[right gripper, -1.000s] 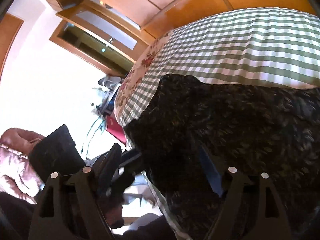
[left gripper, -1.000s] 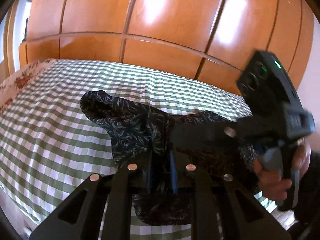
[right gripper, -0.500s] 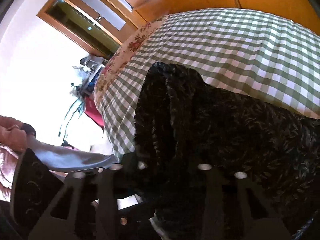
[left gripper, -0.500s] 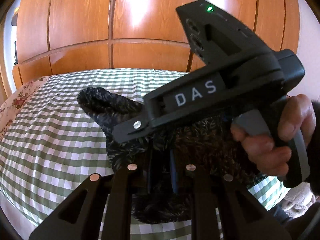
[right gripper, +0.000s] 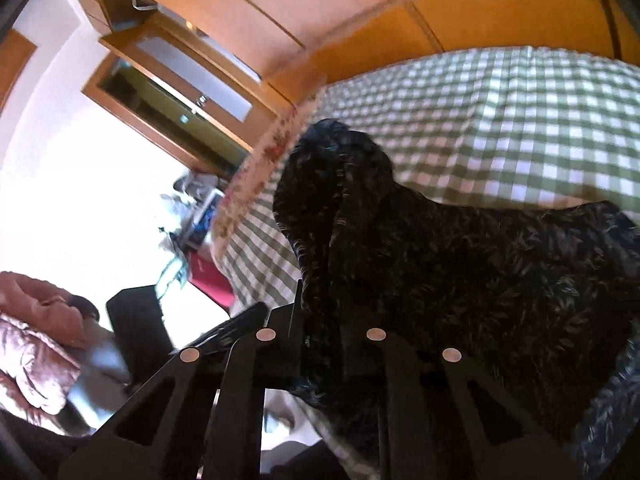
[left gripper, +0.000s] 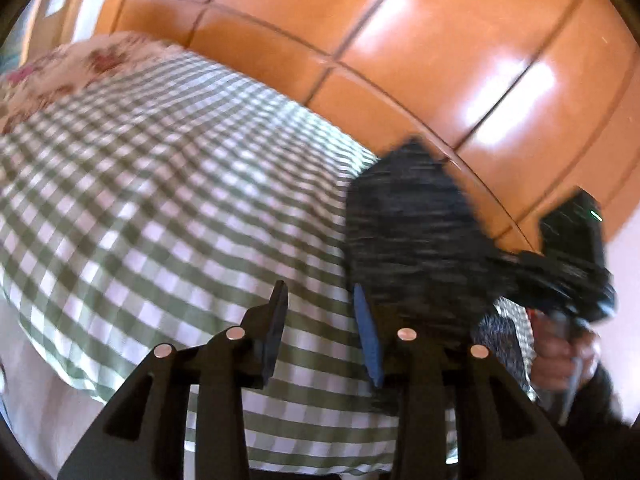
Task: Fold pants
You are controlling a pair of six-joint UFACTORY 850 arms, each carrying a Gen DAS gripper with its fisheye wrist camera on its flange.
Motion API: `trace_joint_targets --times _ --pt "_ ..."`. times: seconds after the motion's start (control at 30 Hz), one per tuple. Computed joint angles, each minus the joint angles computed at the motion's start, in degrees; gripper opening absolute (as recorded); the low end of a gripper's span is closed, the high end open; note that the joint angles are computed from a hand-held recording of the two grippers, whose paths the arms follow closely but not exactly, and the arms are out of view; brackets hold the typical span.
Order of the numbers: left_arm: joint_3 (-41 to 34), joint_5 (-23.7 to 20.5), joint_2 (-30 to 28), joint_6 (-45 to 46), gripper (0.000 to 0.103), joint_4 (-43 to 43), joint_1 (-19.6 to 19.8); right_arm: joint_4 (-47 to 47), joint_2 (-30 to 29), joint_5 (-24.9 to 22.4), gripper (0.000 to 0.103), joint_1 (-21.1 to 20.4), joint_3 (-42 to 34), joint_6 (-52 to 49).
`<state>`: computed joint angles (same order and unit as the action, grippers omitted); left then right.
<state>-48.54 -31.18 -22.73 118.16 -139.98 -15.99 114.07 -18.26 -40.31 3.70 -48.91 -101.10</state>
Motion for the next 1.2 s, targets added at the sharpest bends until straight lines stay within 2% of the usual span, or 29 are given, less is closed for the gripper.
trace_joint_targets --times 0.23,0.43,0.7,0.8,0.93,1.07,1.2 --pt "-4.2 1.7 -3.0 -4.3 0.035 3.3 -1.9 3.1 9.0 -3.5 0.011 -2.3 6.5 -4.2" --pt "-8.8 -0.4 -5.5 -9.3 0.036 10.0 -5.6 5.6 17.7 -4.0 0.011 -6.1 13.7 -7.1" --pt "-14.1 -3.8 -8.2 -14.2 0.036 20.6 -10.9 8.2 30.4 -2.7 0.011 -14.5 23.9 -8.8" --pt "-15.6 -3.9 -9.1 -16.5 0.036 25.0 -12.9 8.9 32.2 -1.7 0.011 -18.5 26.9 -9.0" --pt "-17.7 -3.4 -10.8 -20.8 0.037 32.0 -15.1 9.4 32.0 0.2 0.011 -24.8 30.4 -9.6" --pt "-19.3 -1.4 -12.1 -24.1 0.038 37.9 -17.3 9.1 24.0 1.7 0.011 -30.6 31.4 -9.7" --pt "-19.0 0.9 -11.8 -23.8 0.039 39.0 -18.5 7.4 16.7 -2.7 0.013 -33.9 31.5 -9.9"
